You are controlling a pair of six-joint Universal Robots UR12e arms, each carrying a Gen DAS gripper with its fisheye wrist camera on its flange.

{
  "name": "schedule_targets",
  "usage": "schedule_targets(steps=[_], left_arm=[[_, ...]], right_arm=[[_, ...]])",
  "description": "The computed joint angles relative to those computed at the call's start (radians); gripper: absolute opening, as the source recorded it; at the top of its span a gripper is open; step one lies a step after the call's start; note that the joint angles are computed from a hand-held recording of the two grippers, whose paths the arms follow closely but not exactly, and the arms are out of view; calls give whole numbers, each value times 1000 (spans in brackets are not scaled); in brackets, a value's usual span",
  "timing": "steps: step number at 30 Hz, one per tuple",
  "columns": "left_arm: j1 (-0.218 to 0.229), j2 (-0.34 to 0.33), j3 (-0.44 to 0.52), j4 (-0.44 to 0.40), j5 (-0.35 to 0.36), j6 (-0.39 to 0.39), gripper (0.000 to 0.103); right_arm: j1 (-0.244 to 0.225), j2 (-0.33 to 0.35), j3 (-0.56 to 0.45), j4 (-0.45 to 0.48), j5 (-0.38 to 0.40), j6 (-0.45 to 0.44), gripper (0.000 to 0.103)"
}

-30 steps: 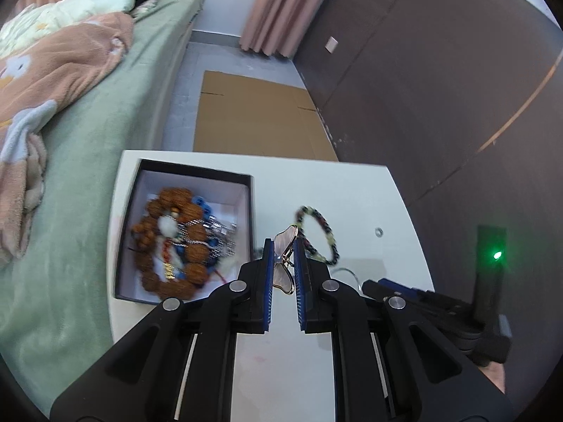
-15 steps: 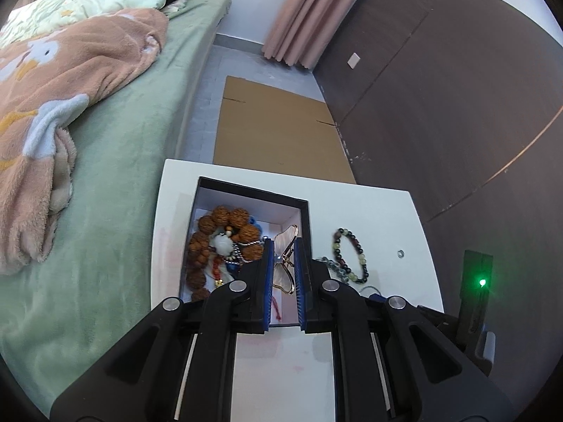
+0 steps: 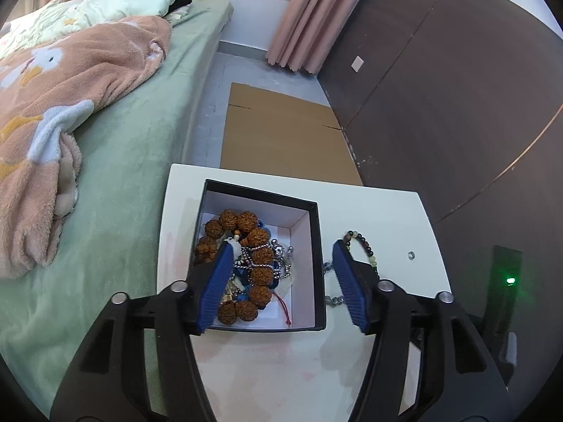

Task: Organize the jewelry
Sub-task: 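Open the left tool to drop the pendant into the box while the right tool grasps the silver hoop, then carry the silver hoop into the black box and open the right tool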

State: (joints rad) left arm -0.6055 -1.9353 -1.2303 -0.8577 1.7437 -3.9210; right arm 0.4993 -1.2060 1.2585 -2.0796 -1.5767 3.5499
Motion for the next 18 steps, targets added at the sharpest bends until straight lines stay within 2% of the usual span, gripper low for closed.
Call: schedule_targets(steps=[4,12,16,18], left_arm=[[0,9,-9,10,11,-12,66],[6,28,-21,32,15,-2,79],[15,45,-34,53,25,8,91],[18,51,-38,55,39,9,94]], right_arm=[[-10,-29,37,-85,50,11,2],[-22,-60,84,-325,210,21,3],[-20,-49,75,-378,274,34,3],[-16,-40,67,-400,293,36,3]])
